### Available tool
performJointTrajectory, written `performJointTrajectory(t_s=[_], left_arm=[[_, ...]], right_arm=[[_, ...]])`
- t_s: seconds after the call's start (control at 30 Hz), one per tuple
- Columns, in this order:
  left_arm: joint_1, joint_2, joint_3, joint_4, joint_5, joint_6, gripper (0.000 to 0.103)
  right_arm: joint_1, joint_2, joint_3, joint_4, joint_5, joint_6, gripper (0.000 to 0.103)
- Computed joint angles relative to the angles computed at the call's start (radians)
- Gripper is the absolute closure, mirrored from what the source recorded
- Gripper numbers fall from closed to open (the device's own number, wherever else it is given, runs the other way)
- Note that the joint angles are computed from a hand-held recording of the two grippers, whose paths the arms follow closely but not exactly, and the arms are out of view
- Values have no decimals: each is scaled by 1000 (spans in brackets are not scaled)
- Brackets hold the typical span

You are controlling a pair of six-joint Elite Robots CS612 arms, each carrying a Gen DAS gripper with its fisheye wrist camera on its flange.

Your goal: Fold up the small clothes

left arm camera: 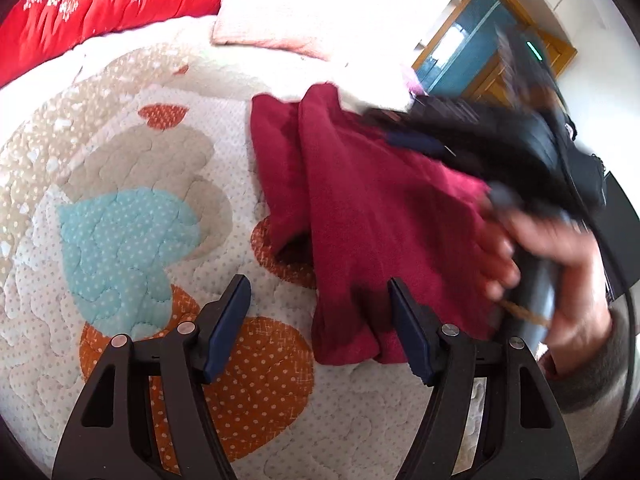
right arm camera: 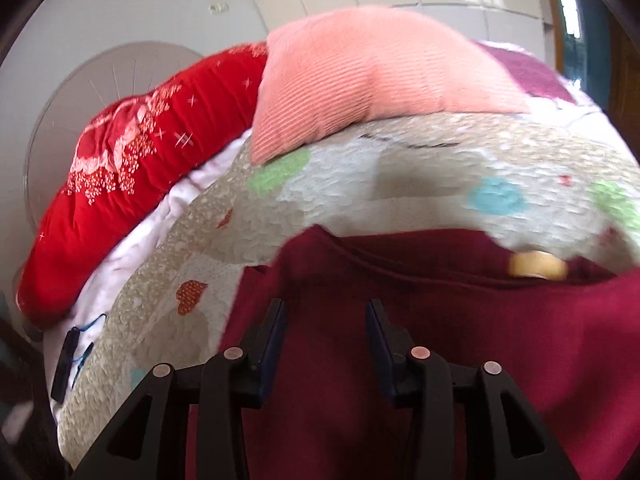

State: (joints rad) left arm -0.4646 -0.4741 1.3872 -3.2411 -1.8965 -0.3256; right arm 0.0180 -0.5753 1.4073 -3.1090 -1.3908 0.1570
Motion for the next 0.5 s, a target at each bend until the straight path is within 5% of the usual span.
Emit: performJointTrajectory(t_s=[0.17, 0.23, 0.33, 0.43, 0.5], left_arm=[[2, -1, 23, -143, 3, -15, 33], [3, 3, 23, -169, -3, -21, 33], [0, 8, 16, -164, 9, -17, 33], [-5, 8, 7, -115, 28, -15, 33], [-7, 8, 2, -97, 34, -21, 33]], right_arm=[[-48, -78, 167, -169, -176, 19, 60], [-79, -97, 211, -216, -212, 54, 51], [-112, -107, 222, -103, -305, 97, 50], [-152, -89, 253, -176, -206, 166, 56], [-145, -85, 261, -221, -225, 157, 56]])
